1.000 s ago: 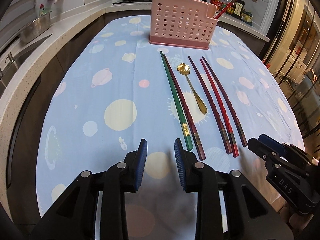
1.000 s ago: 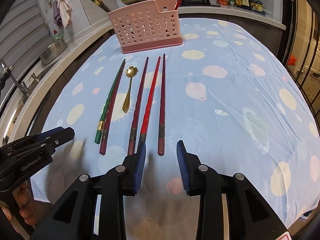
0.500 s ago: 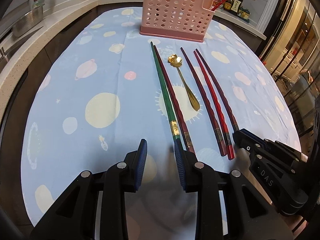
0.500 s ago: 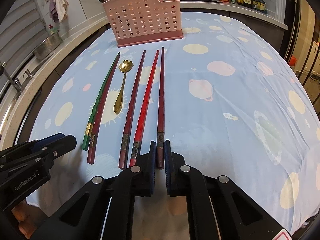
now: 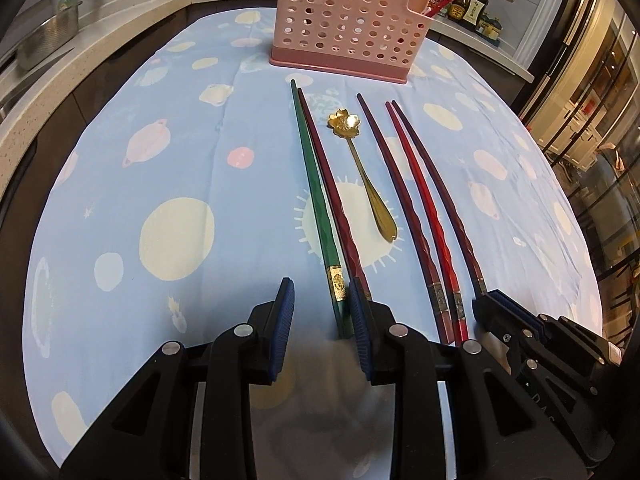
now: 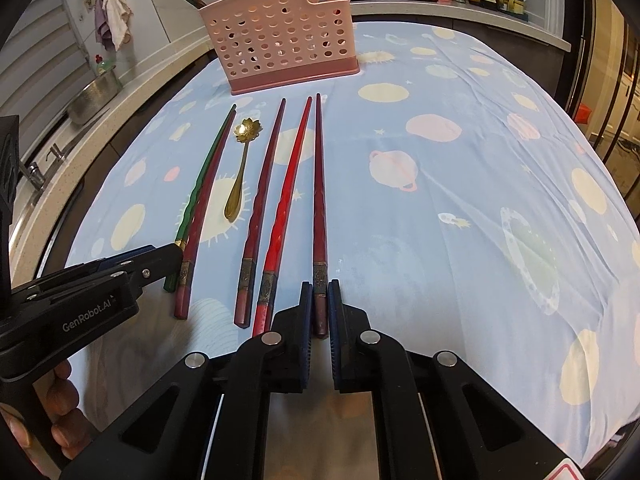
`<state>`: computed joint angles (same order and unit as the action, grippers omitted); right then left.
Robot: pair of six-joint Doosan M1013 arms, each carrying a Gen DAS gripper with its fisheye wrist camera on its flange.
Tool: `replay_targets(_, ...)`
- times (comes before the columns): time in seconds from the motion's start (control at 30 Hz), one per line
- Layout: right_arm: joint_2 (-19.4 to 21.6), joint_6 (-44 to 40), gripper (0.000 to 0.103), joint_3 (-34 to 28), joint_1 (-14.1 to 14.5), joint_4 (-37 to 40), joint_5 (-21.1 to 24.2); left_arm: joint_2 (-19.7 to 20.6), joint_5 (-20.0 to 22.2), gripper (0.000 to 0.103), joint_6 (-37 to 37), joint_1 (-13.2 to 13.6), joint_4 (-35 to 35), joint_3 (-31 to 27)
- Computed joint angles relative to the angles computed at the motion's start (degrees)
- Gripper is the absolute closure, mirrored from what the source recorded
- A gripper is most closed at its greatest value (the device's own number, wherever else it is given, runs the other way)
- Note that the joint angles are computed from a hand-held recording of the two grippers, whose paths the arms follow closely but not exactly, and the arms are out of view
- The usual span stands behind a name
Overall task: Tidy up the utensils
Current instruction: 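Grasp the green chopstick with the left tool while the right tool grasps a dark red chopstick, then lift both chopsticks, carry them to the pink holder and lower them in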
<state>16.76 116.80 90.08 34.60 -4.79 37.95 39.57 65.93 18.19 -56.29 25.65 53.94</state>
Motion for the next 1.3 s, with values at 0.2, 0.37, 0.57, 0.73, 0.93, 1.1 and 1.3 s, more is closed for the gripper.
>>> replay_targets(0.2, 0.01, 0.02, 0.096, -0.01, 0.00, 0.03, -0.01, 0.30, 0.82, 0.081, 0.33, -0.22, 1.05, -0.32)
replay_targets(0.37, -0.10, -0.06, 0.096, 0.13, 0.00, 0.03, -0.06, -0.63, -0.74, 0.095, 0.13, 0.00, 0.11, 1.21)
replay_targets(0.57, -0.94, -0.69, 0.096, 0.96, -0.10, 1.11, -0.37, -1.07, 0.00, 0.096, 0.08, -0.45, 0.92, 1.55)
replay_targets(0.73, -2.54, -0.11, 0.096, 2.25, -0.10, 0.81, -1.31, -2.30, 0.75, 0.096, -1.51, -1.05, 2.96, 2.44)
replay_targets(0.93, -5.31, 1.74, 0.096, 3.71, -0.24, -0.51, -3.58, -3.91, 1.74, 0.096, -3.50, -1.91, 5.51, 3.29)
replay_targets(1.1, -7.49, 3.52, 0.096, 4.34, -0.39, -2.08, -5.70, -5.04, 3.08, 0.096, -5.04, -2.63, 8.35, 3.16)
replay_targets(1.3, -9.65, 5.84, 0.096, 4.19, -0.73, -4.57, -8.30, -5.98, 3.78, 0.096, -6.03, -3.33, 12.32, 2.10)
